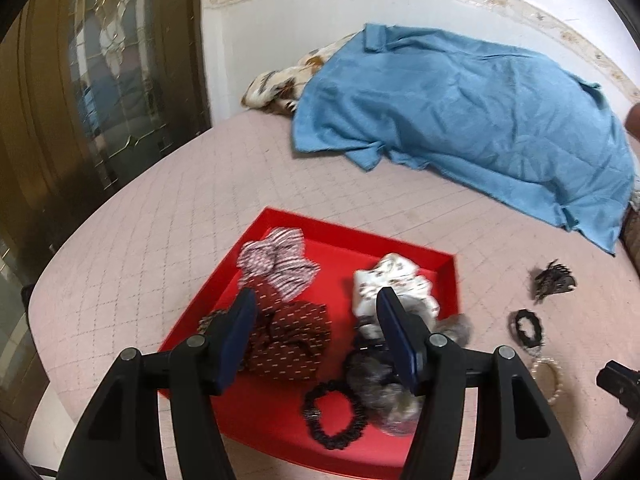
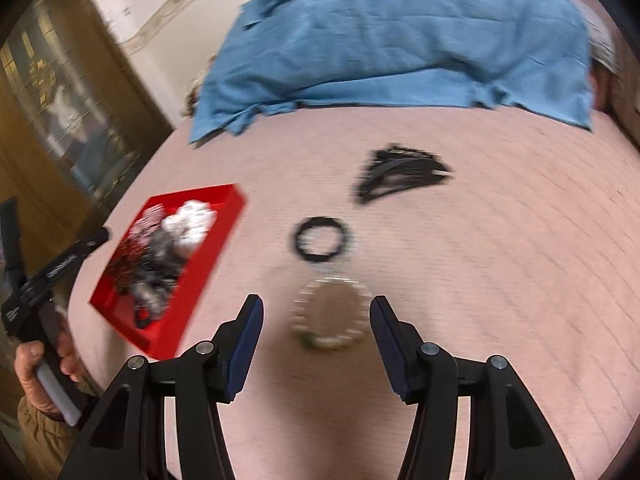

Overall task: Organize jewelry
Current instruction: 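Move the right tool to the white pearl bracelet while the left tool grasps the black beaded hair tie, then grasp the white pearl bracelet with the right tool while the left tool lifts the hair tie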

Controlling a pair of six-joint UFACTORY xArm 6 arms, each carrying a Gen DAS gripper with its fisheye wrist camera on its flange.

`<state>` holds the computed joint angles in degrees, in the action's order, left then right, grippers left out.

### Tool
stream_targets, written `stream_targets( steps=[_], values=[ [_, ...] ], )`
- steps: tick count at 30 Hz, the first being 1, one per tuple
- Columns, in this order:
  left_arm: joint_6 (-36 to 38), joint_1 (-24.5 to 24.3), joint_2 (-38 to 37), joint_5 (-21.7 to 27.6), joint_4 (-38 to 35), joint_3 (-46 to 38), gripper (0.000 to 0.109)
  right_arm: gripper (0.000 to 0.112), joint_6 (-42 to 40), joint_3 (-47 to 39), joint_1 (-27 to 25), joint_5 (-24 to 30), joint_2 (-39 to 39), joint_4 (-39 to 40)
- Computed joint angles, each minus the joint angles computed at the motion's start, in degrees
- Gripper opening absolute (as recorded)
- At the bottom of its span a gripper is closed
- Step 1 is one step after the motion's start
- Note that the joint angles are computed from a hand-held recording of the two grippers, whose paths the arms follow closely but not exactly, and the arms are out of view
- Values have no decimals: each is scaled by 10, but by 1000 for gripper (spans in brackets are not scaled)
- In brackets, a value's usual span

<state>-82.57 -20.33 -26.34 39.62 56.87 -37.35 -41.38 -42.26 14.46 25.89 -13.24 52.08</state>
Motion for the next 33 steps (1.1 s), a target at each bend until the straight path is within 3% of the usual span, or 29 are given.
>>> stream_targets(
  steps=[7, 10, 16, 20, 22, 24, 33],
  values=[
    [-5, -33, 19, -49, 22, -20, 61, 60, -15, 3, -71, 9, 11, 13],
    [21, -43, 44, -78, -1, -39, 61, 60, -32, 1, -83, 20, 20, 30],
    [147, -60, 148, -133, -114, -112, 61, 60, -63, -2, -65, 30, 43, 63],
    [223, -66, 227, -144, -194, -166, 61, 60, -88, -9, -33, 13, 64, 73],
    [259, -66, 270, -148, -231, -197, 57, 60, -99, -13, -23, 4, 72, 76],
    [305, -65, 316, -150, -284, -231, 47, 60, -103, -20, -14, -4, 84, 78],
    [357, -51, 417, -131, -360, -308, 46, 47, -111, -44, 13, -33, 119, 74]
  ],
)
